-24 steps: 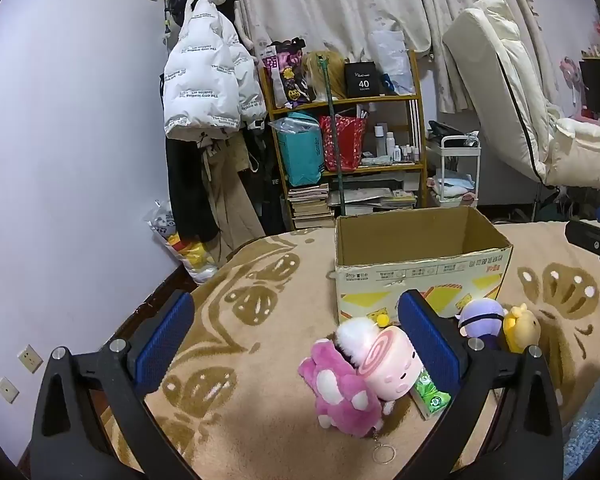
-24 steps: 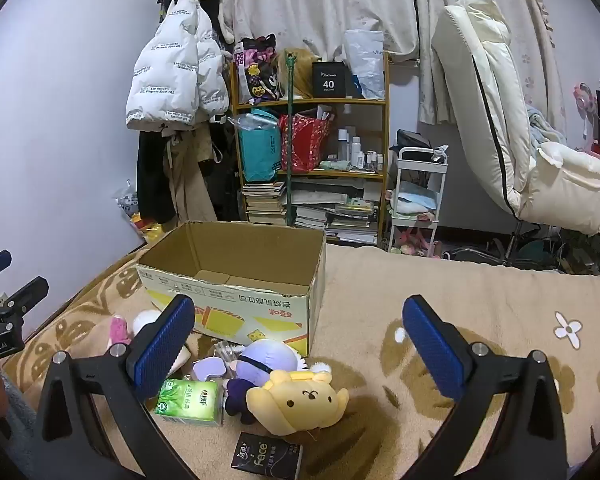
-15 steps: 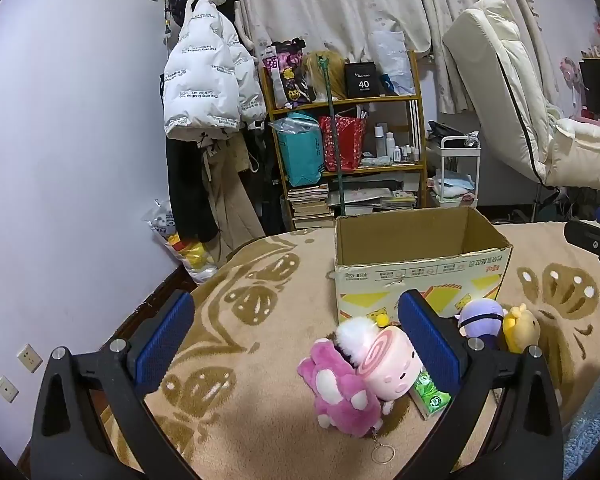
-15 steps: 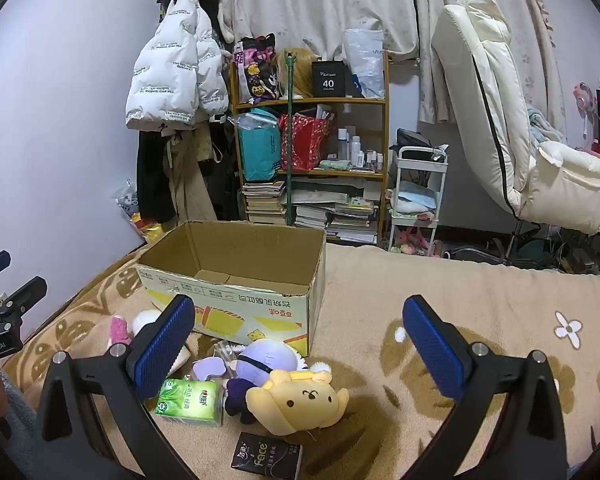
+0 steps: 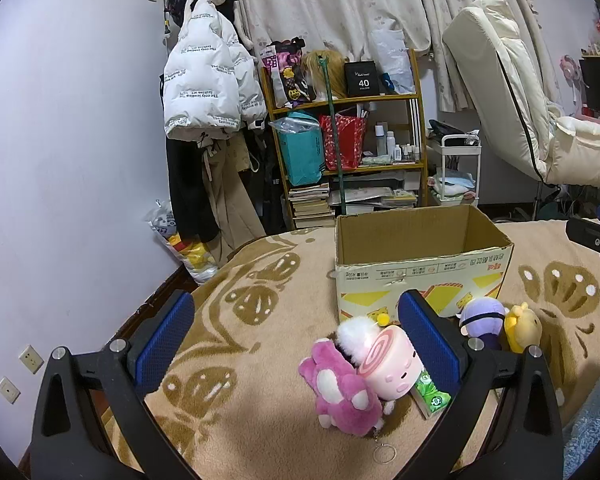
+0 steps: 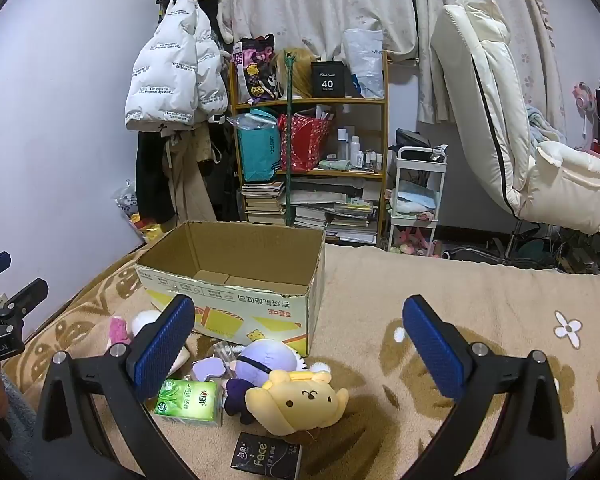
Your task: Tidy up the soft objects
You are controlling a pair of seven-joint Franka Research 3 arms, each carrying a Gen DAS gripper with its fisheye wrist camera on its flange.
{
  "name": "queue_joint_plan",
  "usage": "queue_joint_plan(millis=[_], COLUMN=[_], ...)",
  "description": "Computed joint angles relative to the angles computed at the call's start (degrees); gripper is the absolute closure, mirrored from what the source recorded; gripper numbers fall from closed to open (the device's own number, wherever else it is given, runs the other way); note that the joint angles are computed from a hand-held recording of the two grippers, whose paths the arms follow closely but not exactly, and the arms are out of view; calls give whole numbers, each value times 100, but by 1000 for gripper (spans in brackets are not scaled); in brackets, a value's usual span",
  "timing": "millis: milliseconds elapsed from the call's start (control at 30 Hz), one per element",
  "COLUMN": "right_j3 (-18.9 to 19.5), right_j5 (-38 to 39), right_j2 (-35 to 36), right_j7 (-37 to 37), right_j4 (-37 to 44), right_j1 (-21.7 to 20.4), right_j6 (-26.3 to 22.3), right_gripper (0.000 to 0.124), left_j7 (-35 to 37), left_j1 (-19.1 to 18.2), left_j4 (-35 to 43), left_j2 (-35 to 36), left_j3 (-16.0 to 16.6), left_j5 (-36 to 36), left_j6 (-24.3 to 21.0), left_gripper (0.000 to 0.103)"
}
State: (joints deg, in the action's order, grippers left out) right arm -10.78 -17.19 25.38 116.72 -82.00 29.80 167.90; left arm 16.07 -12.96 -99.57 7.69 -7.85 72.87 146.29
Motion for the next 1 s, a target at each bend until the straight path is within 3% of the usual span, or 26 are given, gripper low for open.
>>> queue_joint_plan(millis=[1000], right_j3=[-34], right_j5=[-10], right_j2=[13], right_j7=[22], right_j4=[16], right_j1=[24], right_j6=[-16], right_gripper=[21], left_j7=[-16], left_j1=[-118], left_j4=[90], left_j2=[127], left_j3=[10], left_j5=[47], left_j6=[-90], left_gripper=[2])
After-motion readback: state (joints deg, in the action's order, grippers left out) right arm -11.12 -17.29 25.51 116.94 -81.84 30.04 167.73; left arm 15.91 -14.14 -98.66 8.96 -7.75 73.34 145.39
